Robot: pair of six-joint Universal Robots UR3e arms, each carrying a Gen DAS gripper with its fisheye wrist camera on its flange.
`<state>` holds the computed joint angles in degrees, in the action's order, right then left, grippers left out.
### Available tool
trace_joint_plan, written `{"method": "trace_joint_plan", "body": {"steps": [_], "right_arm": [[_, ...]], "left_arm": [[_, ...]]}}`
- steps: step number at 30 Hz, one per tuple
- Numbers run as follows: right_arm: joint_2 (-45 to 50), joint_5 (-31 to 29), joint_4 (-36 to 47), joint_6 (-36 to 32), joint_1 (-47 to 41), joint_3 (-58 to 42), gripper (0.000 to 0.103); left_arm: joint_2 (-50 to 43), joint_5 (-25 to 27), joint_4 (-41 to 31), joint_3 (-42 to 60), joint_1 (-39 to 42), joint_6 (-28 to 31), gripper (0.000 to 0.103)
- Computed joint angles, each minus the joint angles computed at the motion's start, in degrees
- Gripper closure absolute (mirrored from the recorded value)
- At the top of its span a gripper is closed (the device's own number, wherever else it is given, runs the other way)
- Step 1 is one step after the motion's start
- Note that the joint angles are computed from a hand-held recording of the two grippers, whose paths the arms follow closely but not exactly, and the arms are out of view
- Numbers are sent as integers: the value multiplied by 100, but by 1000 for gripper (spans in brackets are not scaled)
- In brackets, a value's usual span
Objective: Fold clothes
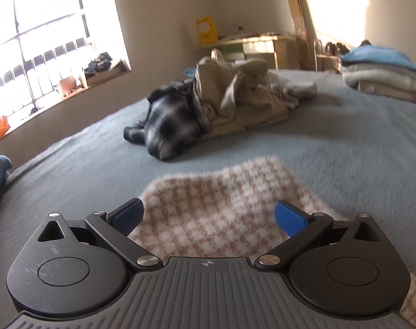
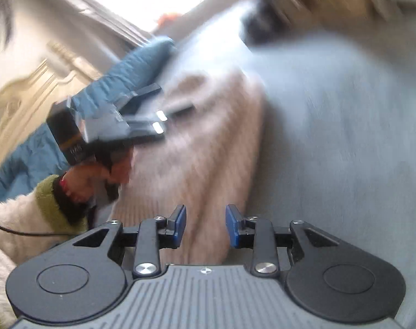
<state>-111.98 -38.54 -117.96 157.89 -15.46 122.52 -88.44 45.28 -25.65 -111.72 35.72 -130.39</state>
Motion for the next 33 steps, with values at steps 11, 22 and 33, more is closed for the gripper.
{"method": "trace_joint_plan", "body": {"steps": [11,22,33], "right_arm": [[1769,-1679,-2497,86,2053,-586,84],[2907,-1940,-3972,827,2224,-927,83],[3506,-2286,-3925,1365,2150,-2385,83]], "left_arm": [[-493,604,180,298,-213,-524,0],[-372,434,272,222,2,-999,2],[2669,-141,-2520,-1322,1481,1501,3]]}}
